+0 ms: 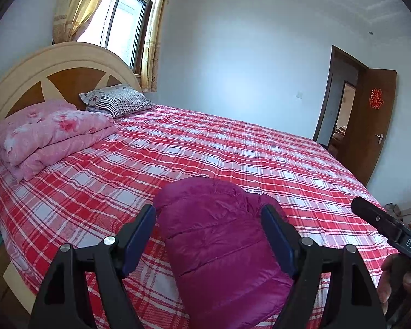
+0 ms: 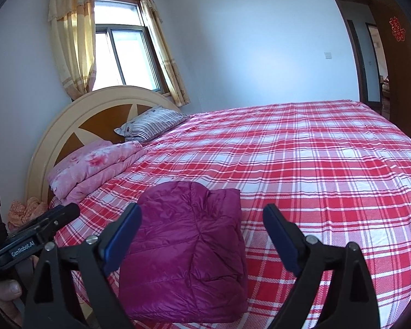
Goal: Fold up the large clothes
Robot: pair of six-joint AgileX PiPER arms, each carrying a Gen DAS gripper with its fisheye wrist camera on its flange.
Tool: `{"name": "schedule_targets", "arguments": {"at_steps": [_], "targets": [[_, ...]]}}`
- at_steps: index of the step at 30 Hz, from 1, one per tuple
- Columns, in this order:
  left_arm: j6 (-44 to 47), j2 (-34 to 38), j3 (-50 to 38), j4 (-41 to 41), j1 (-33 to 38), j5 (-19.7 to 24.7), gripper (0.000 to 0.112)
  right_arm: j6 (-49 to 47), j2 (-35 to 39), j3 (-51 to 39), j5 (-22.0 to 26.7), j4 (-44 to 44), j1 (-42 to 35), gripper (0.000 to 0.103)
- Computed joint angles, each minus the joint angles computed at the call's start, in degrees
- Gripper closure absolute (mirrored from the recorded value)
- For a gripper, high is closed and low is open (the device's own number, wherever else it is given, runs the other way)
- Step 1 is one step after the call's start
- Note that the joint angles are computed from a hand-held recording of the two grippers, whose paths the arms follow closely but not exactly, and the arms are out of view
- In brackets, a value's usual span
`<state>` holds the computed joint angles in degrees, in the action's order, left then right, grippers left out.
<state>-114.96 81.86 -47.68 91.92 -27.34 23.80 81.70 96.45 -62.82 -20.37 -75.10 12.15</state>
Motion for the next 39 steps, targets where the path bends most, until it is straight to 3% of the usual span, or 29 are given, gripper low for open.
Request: {"name": "schedule_targets", "arguments": {"at_steps": [24, 36, 37, 39], "targets": [[2.0, 0.7, -0.5, -1.9, -1.1, 0.8, 0.032, -7.8, -3.4, 3.9, -0.2, 8.3, 0.3, 0.007], [9.4, 1.4, -2.0, -8.7, -1.5, 1.2, 0.032, -8.1, -3.5, 4.3, -0.7, 8.7, -0.1, 0.007], [10.0, 1.3, -2.1, -9.2, -1.6, 1.3, 0.031, -8.1, -3.5, 4.3, -0.8, 8.7, -0.1, 0.007], [10.4, 1.4, -2.3, -9.3, -2.1, 2.4, 0.019, -8.2, -3.6, 4.4, -0.9, 8.8, -0.1, 0.007]]}}
